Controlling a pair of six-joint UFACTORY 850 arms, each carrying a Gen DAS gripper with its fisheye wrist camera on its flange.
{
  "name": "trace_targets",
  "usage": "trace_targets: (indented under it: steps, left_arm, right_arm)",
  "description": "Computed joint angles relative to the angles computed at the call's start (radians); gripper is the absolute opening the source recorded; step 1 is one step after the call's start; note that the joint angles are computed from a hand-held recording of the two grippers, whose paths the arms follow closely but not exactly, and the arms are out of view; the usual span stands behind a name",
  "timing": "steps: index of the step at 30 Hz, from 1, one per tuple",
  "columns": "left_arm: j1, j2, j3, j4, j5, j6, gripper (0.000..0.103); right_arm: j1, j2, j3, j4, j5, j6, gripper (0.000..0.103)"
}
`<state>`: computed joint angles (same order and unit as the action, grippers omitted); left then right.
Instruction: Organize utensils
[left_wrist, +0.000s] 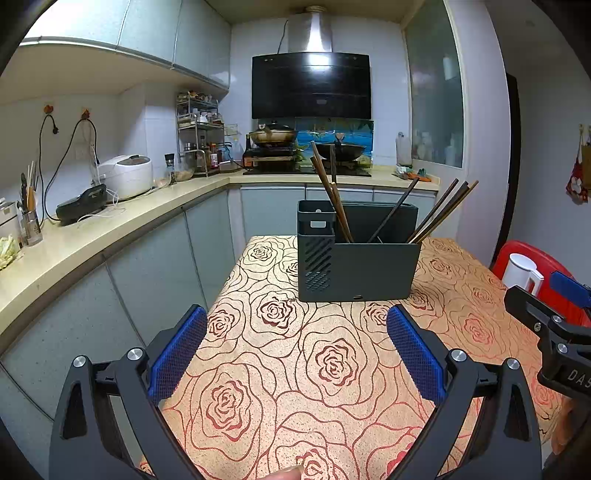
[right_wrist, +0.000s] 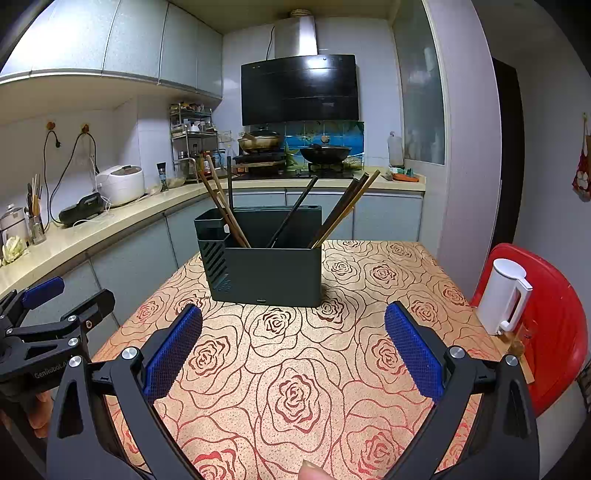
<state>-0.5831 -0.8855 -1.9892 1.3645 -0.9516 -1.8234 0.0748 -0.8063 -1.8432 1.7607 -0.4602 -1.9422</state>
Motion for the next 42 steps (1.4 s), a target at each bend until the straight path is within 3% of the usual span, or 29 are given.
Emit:
trace_targets:
  steps: [34, 42]
  left_arm:
    - [-0.002, -0.006, -0.004, -0.001, -0.003, -0.001, 0.094]
    - [0.003, 0.005, 0.015, 0.003, 0.031, -0.029, 0.094]
  right_arm:
    - [0.003, 0.005, 0.010, 0.016, 0.001, -0.020, 0.096]
    - [0.003, 0.004, 0.014, 0.011, -0.001, -0.018, 0.096]
